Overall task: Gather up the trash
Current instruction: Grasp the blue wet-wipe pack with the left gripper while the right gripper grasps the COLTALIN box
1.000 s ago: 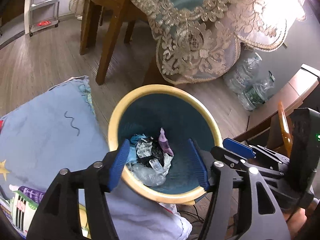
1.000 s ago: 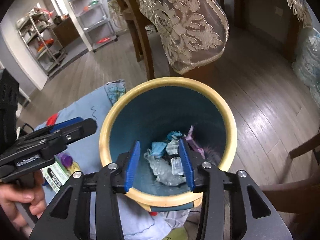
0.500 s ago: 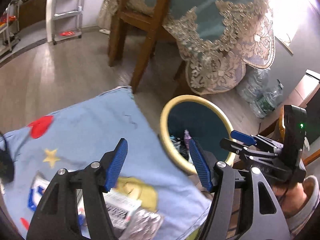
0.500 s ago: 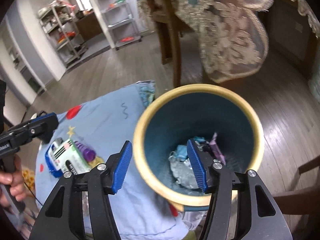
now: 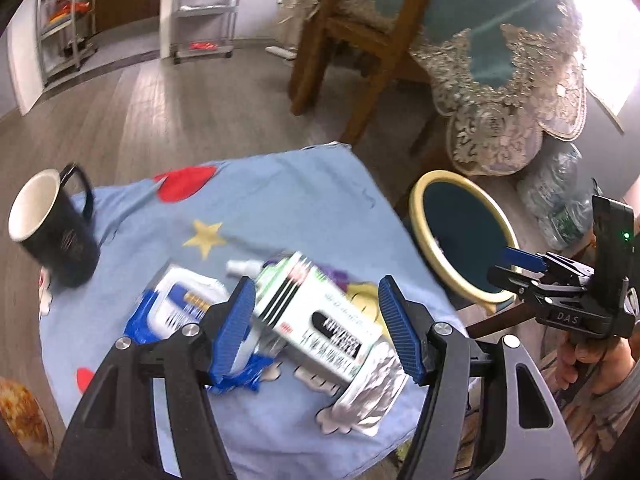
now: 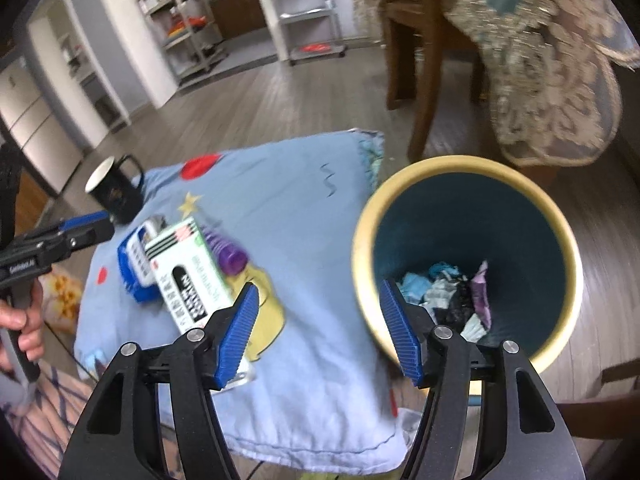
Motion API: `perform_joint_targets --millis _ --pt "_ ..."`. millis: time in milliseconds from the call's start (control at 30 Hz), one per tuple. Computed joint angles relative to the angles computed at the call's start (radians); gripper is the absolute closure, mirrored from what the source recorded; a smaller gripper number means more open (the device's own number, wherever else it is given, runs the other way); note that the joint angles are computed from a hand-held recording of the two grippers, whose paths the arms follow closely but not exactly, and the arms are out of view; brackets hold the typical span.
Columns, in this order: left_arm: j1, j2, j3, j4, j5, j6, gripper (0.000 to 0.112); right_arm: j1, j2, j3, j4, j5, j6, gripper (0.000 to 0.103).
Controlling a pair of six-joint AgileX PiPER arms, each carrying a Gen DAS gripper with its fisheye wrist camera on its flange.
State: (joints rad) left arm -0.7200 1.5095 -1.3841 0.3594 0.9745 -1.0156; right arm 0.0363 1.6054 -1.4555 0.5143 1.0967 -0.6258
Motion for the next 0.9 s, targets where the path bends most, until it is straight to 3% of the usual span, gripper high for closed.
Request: perform_joint_targets --millis 433,633,733,900 --pt "-0.009 -0.172 0.251 0.019 0.005 -0.139 0.049 0.199 -0.07 0.149 -0.093 -0.013 -0.004 0.032" --pt "0.009 -0.169 0.298 -0.034 0.025 -0.117 0.049 0.25 -0.076 0.158 -0.109 -0.027 0.023 0.029" --pt "0.056 -0.193 0.355 -0.075 -0.01 -0.138 0.049 0.266 -0.077 0.161 -0.115 -0.035 0.033 0.028" --pt "0.152 -0.237 0.449 -0.167 -0.163 -0.133 0.055 0.301 -0.064 0.158 -0.119 -0.052 0.039 0.027"
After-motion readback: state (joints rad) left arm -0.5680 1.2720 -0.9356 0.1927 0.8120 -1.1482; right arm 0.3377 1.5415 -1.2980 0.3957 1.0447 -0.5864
